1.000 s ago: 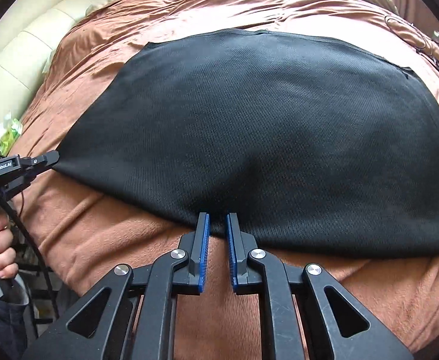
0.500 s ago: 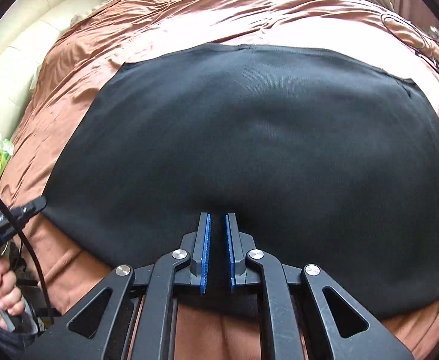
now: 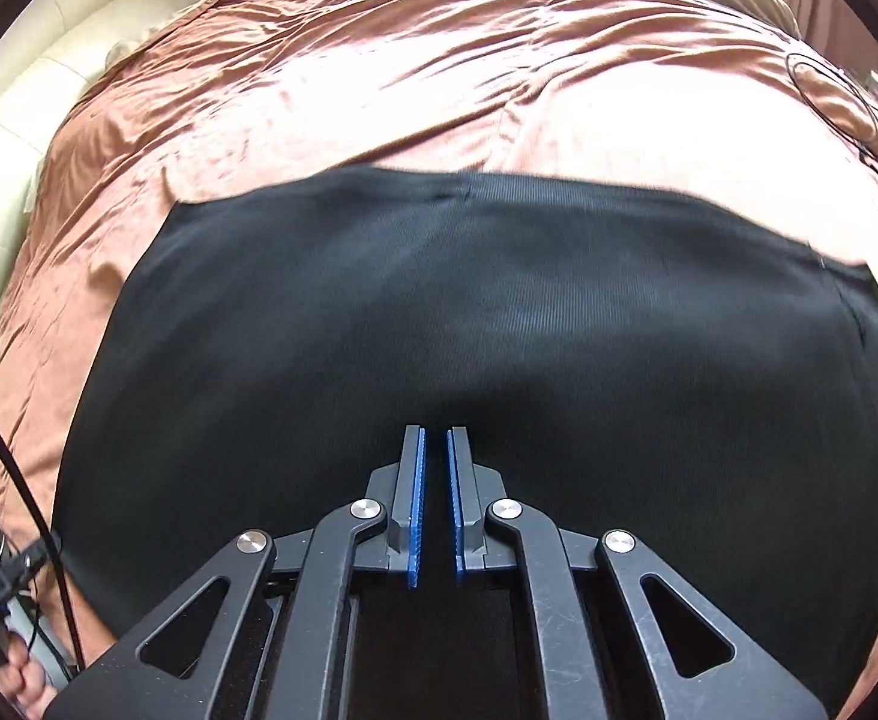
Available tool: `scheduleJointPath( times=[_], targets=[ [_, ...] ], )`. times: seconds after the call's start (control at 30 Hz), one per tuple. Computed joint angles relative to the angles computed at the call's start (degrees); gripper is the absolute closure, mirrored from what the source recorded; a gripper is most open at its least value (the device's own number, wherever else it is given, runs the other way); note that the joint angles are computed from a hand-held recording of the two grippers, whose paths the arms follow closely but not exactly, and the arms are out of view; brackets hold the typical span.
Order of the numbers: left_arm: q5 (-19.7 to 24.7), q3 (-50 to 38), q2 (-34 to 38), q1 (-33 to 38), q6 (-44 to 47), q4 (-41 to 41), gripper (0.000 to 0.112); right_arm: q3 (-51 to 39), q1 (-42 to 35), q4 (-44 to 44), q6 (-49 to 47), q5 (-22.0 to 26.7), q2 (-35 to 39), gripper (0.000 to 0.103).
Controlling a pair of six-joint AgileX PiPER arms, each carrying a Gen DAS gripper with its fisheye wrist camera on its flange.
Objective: Fold small clothes
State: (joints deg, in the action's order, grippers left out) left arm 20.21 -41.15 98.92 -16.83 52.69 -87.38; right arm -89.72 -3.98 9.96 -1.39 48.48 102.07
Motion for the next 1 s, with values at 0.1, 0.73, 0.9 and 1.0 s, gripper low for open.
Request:
scheduleJointPath(
  times=[0.1,0.73,0.9,1.0],
  targets=[
    [-0.1,0.3,-0.2,0.1,-0.4,-0.2,0.104,-5.2,0.0,-1.3,0.8,1.6,3.6,0.099],
    [3.2,-1.2,0.8,1.7,-6.7,2.0,0.083,-46.6,0.1,-7.7,5.5,18.3,28.5,0.099],
    [4.0,-1.9,1.5,1.8,-6.4,1.1,0.074,-40.0,0.8,-8.0,5.1,15.6,23.2,0.099],
    [4.0,-2.0,1.8,1.8,-5.9,1.0,0.074,-27.8,1.7,-6.6,2.0,11.0,15.6,0.099]
  ],
)
